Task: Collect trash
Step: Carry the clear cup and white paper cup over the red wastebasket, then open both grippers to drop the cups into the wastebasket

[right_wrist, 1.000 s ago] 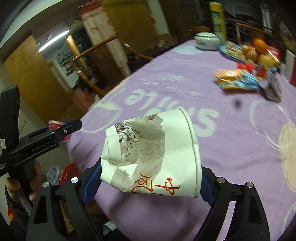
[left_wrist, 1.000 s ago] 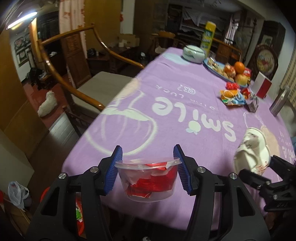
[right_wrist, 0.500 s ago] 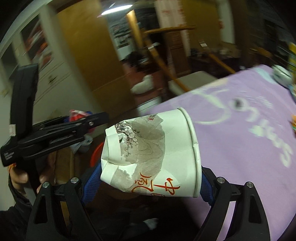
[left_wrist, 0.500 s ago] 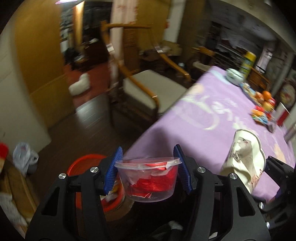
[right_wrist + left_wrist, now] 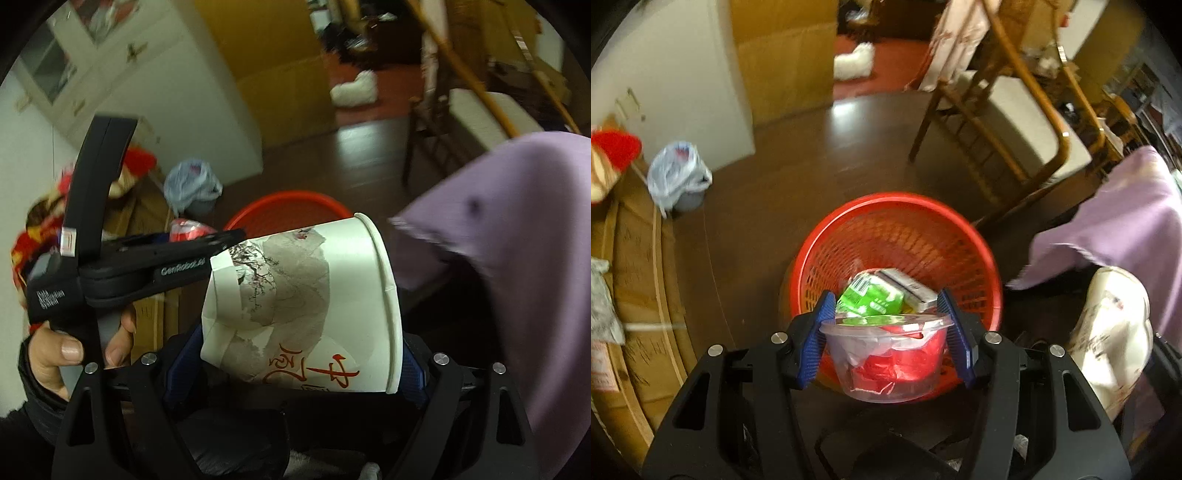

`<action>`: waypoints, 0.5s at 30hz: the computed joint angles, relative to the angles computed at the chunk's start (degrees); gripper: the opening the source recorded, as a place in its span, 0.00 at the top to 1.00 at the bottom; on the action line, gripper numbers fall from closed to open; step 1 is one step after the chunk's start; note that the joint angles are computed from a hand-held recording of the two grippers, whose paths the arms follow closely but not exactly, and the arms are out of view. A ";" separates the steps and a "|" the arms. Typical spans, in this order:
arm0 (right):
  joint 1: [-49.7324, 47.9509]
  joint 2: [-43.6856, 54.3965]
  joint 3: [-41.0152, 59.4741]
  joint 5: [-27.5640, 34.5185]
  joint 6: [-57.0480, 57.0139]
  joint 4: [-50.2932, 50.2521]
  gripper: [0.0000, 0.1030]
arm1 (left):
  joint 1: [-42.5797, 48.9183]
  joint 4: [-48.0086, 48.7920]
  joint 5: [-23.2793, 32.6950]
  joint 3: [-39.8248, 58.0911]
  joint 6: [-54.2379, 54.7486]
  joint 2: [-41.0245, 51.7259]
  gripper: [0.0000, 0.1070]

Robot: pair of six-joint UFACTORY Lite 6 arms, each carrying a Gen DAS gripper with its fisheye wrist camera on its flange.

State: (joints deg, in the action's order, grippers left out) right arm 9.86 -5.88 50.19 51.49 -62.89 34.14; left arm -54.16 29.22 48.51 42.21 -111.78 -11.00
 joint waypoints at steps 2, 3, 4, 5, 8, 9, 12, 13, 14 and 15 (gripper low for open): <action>4.92 2.59 -1.10 -4.85 1.81 -0.70 0.16 | 2.84 -0.79 -3.38 -3.02 0.35 -0.24 0.47; 6.63 4.32 -1.03 -6.28 2.59 -0.96 0.16 | 4.80 -1.26 -5.72 -5.12 1.27 -1.03 0.47; 7.58 5.82 -0.69 -7.24 3.23 -1.16 0.16 | 6.00 -1.56 -6.74 -5.58 2.18 -1.01 0.47; 8.46 7.66 -0.10 -8.22 3.91 -1.25 0.16 | 7.43 -1.68 -7.98 -6.33 3.10 -0.78 0.47; 10.12 10.66 0.25 -9.86 5.19 -1.30 0.16 | 10.12 -1.54 -10.07 -7.16 5.32 -0.01 0.47; 10.55 11.66 0.59 -10.54 5.61 -1.49 0.16 | 10.65 -1.33 -10.18 -7.00 5.66 0.48 0.47; 11.26 14.29 0.71 -11.85 5.55 -1.04 0.21 | 12.18 -0.70 -9.90 -4.92 5.90 3.67 0.47; 11.55 15.23 0.91 -12.60 5.78 -0.69 0.21 | 12.76 -0.92 -10.37 -4.68 6.36 4.18 0.47; 11.51 16.78 1.74 -13.11 5.10 0.26 0.20 | 13.08 -1.05 -11.10 -4.46 6.55 4.86 0.47; 11.74 17.92 2.17 -13.57 4.49 1.28 0.20 | 14.03 -1.43 -12.38 -4.75 7.55 5.36 0.47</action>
State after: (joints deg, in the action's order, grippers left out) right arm 21.60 12.04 52.36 37.92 -58.41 35.42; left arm -40.13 27.79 36.13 37.47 -104.24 -5.64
